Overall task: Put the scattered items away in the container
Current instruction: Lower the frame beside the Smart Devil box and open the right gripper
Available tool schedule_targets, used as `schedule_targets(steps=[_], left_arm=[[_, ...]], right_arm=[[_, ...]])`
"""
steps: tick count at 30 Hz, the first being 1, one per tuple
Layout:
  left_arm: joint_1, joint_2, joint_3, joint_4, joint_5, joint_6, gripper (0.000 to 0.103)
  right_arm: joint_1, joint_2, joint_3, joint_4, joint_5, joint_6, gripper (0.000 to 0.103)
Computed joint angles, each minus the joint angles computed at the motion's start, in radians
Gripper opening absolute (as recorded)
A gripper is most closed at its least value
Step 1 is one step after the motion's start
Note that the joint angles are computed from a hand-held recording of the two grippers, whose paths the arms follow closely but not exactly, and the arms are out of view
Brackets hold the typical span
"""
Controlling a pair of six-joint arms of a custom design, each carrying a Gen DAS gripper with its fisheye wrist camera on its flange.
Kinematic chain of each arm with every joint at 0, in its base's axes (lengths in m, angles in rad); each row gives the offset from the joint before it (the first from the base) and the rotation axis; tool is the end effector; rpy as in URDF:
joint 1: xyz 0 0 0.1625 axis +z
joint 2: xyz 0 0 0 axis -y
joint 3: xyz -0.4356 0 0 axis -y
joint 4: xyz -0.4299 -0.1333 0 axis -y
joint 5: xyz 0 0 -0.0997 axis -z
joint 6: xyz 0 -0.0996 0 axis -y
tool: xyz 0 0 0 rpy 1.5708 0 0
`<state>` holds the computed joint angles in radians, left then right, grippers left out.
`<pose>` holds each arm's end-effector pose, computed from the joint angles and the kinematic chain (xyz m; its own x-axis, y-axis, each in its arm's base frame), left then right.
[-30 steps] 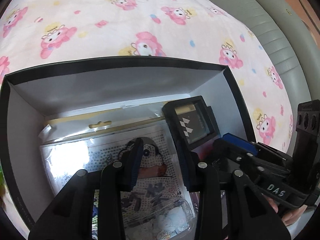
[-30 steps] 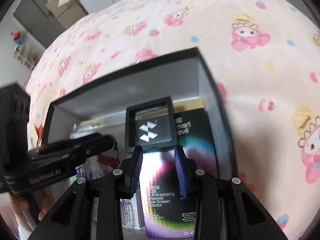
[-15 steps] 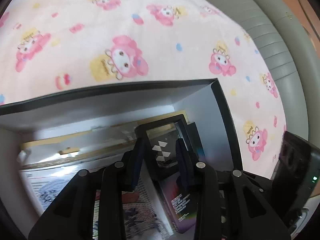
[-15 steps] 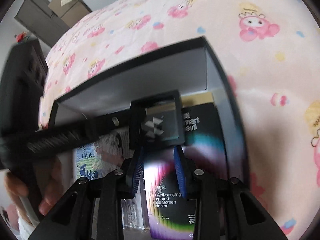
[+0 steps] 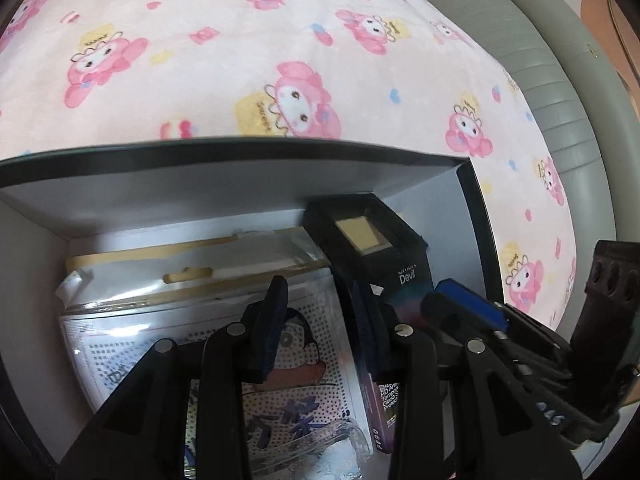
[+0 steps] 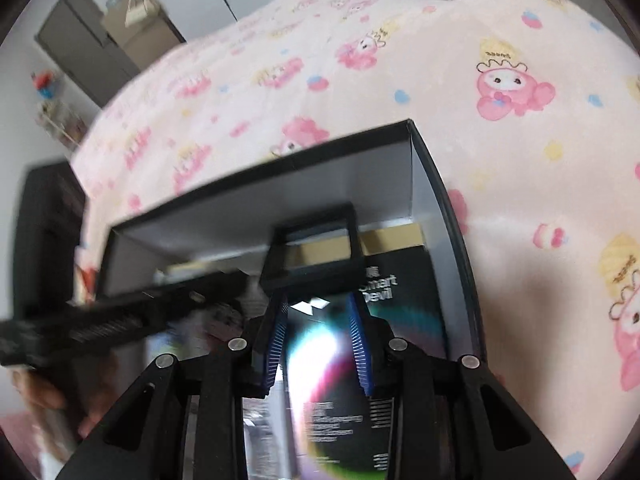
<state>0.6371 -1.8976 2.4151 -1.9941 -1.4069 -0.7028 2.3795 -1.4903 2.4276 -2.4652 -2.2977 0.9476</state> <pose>-0.1713 -0.3128 0.2552 -0.9557 0.2293 -0.1847 0.2393 0.9704 -0.0332 0.3255 -0.2179 0.1716 -0.8759 0.2332 0.4223 -0.0196 0.8575 -0.5141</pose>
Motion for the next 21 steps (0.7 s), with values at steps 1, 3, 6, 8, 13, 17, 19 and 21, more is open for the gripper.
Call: schedule_targets(steps=[1, 3, 6, 8, 13, 17, 19, 21], left_arm=[[0.003, 0.009, 0.0, -0.011, -0.005, -0.001, 0.033], [0.01, 0.04, 0.001, -0.054, -0.016, 0.0, 0.034], [0.02, 0.073, 0.002, -0.114, -0.039, 0.005, 0.034], [0.018, 0.097, 0.001, -0.146, -0.035, 0.0, 0.034], [0.027, 0.182, -0.021, -0.204, -0.063, 0.016, 0.034], [0.038, 0.243, -0.03, -0.249, -0.109, 0.032, 0.034], [0.04, 0.253, -0.029, -0.262, -0.125, 0.039, 0.034], [0.037, 0.243, -0.029, -0.254, -0.127, 0.039, 0.034]], right_arm=[[0.003, -0.006, 0.002, -0.004, -0.003, 0.006, 0.027], [0.013, -0.014, 0.001, 0.004, -0.02, 0.016, 0.027], [0.028, -0.017, -0.011, 0.061, -0.054, 0.047, 0.028], [0.02, 0.015, -0.028, 0.07, -0.053, 0.047, 0.028], [-0.015, 0.007, -0.013, 0.032, 0.006, -0.005, 0.028], [-0.022, -0.002, 0.0, 0.02, 0.015, -0.008, 0.028], [-0.022, -0.006, 0.004, 0.015, 0.016, -0.01, 0.028], [-0.02, -0.006, 0.004, 0.015, 0.015, -0.009, 0.028]])
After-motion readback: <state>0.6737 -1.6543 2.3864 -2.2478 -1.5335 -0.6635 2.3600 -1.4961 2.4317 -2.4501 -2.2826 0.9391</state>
